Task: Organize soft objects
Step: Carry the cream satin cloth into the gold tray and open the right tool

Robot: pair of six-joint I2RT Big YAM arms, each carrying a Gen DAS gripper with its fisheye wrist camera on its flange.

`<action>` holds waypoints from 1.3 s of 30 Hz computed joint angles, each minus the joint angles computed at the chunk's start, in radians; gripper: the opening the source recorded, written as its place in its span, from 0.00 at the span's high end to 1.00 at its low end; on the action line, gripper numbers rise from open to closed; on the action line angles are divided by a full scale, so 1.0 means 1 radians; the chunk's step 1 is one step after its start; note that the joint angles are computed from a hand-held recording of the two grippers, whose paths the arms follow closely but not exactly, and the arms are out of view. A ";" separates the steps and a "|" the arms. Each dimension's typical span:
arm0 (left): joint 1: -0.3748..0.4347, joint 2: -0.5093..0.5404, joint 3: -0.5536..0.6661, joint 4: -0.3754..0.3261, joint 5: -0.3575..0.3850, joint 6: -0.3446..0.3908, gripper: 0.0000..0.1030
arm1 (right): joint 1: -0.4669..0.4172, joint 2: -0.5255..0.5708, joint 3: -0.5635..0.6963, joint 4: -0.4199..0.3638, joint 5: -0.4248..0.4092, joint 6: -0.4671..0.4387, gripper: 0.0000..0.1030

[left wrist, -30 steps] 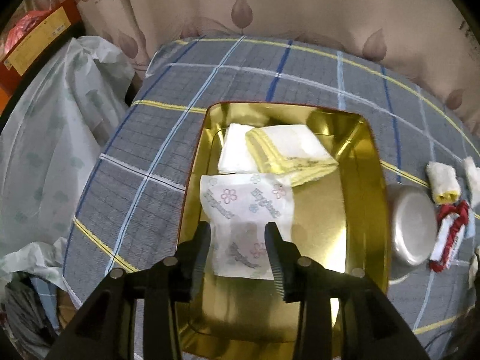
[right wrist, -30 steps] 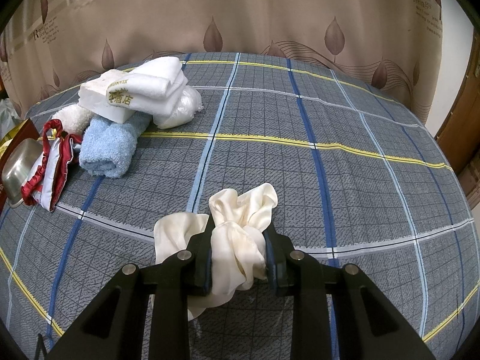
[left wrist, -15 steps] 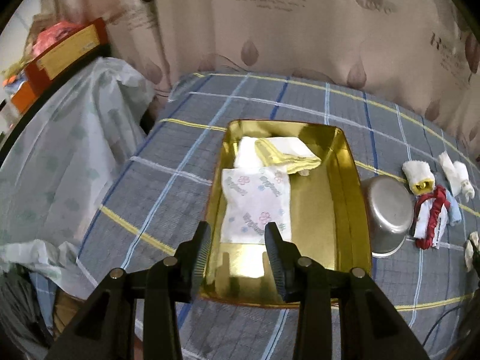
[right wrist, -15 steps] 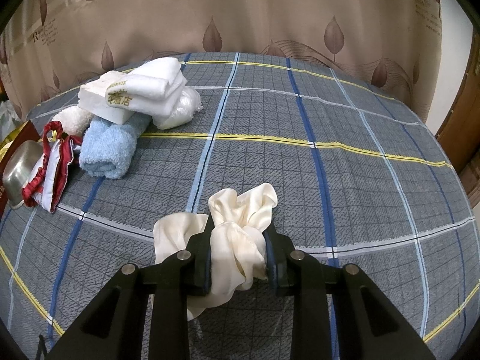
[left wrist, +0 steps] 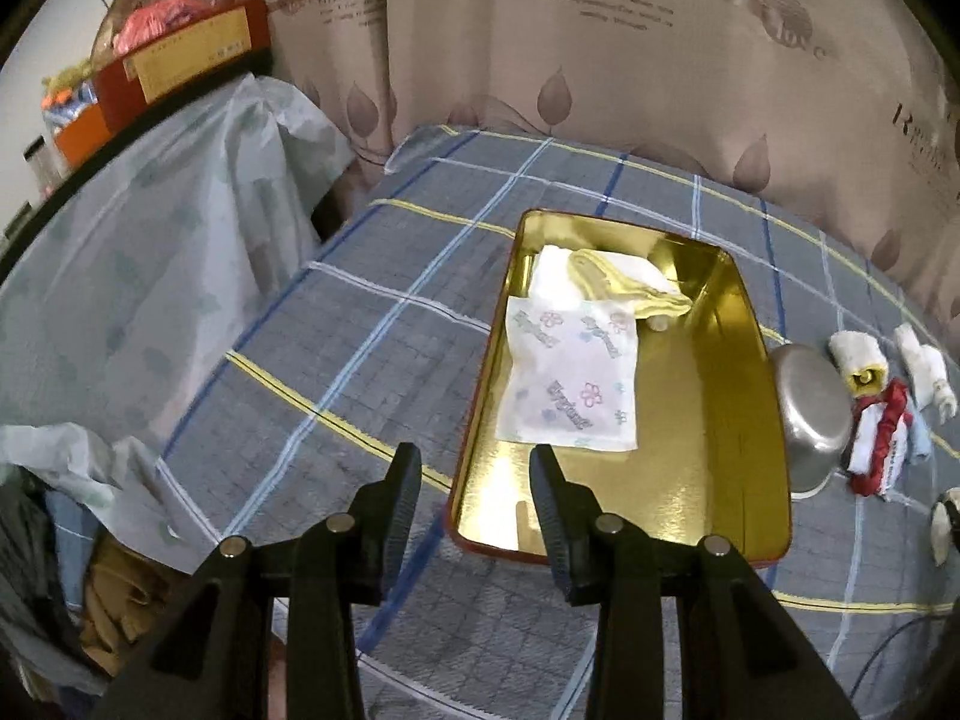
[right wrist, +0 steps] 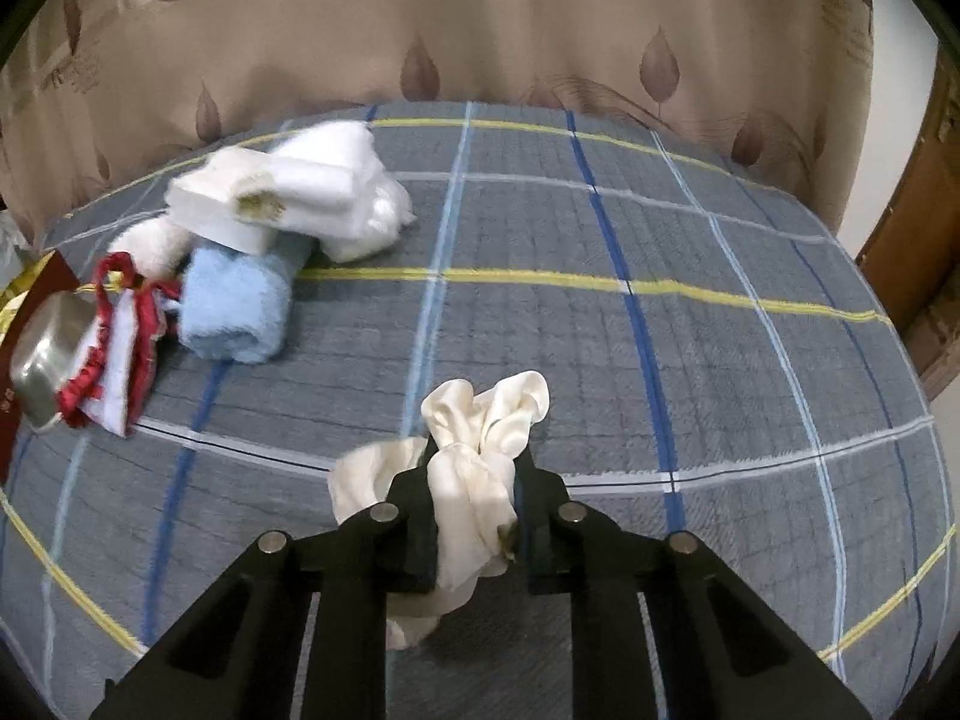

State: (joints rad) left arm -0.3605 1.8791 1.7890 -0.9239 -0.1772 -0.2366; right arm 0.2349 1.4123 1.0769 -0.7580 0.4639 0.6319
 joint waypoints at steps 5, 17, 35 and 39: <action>0.009 -0.008 -0.016 0.023 -0.009 -0.015 0.63 | 0.058 0.009 0.084 -0.055 0.024 -0.055 0.85; 0.036 -0.031 -0.061 0.044 -0.041 -0.068 0.63 | 0.223 0.214 0.406 -0.024 -0.099 -0.157 0.85; 0.096 -0.044 -0.109 0.072 -0.099 -0.163 0.63 | 0.345 0.740 1.157 -0.219 -0.226 -0.334 0.84; 0.104 -0.038 -0.108 0.061 -0.089 -0.187 0.63 | 0.343 0.824 1.261 -0.287 -0.243 -0.314 0.84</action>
